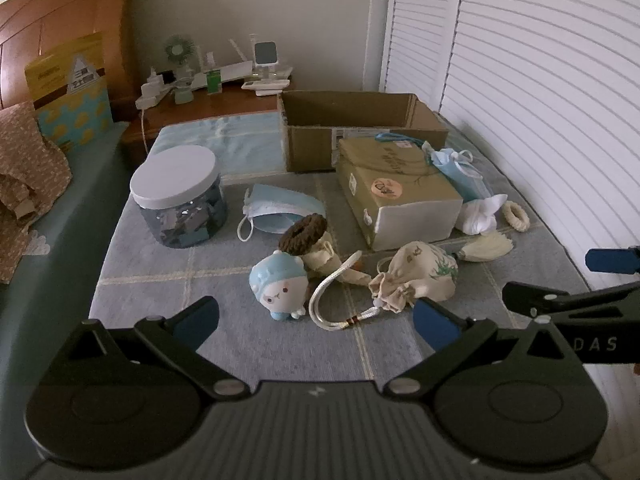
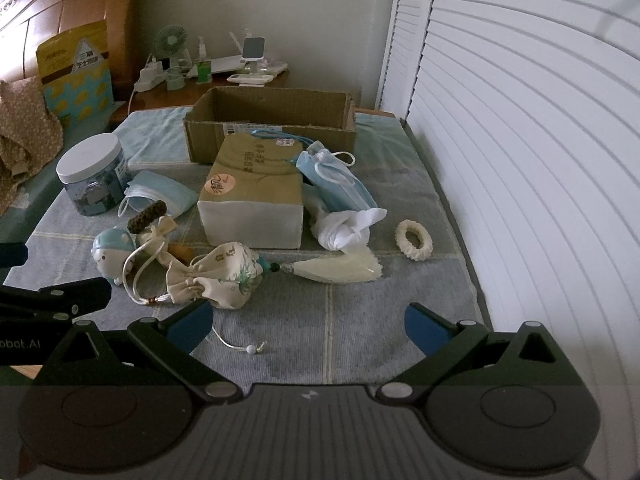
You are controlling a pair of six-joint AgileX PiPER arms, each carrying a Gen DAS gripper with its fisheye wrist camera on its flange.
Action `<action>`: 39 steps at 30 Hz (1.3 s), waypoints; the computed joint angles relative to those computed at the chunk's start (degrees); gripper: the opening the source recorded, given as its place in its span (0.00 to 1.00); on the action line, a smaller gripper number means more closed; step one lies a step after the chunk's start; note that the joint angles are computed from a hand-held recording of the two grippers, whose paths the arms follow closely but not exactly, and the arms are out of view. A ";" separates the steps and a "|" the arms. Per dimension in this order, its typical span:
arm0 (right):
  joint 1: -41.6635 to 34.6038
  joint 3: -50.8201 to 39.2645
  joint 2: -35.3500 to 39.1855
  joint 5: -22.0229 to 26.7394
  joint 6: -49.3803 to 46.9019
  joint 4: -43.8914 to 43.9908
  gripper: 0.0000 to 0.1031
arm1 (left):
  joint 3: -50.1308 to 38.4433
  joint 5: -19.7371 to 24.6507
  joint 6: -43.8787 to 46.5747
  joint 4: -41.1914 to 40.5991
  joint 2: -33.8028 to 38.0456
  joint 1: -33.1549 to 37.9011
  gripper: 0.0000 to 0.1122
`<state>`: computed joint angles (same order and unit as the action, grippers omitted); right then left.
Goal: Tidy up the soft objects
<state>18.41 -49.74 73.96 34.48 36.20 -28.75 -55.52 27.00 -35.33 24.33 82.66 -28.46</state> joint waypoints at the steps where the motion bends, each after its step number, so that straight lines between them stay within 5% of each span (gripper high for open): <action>1: -0.10 0.02 0.18 -0.23 -0.21 0.13 1.00 | 0.15 -0.49 0.63 -0.35 0.07 0.31 0.91; 14: -2.10 -1.08 4.37 -6.08 -7.85 3.86 1.00 | 1.48 -7.11 17.63 -12.91 1.98 5.97 0.91; 26: -6.17 -0.18 10.37 -16.09 -38.69 28.91 1.00 | 3.15 -10.29 35.47 -25.87 5.55 11.33 0.91; 39: -6.21 -2.98 18.98 -15.09 -47.18 34.27 1.00 | 1.16 -10.52 51.41 -38.18 12.36 15.42 0.91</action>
<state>12.20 -52.72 92.93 19.39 -10.98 5.52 -54.36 16.48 16.07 -13.85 95.02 -13.04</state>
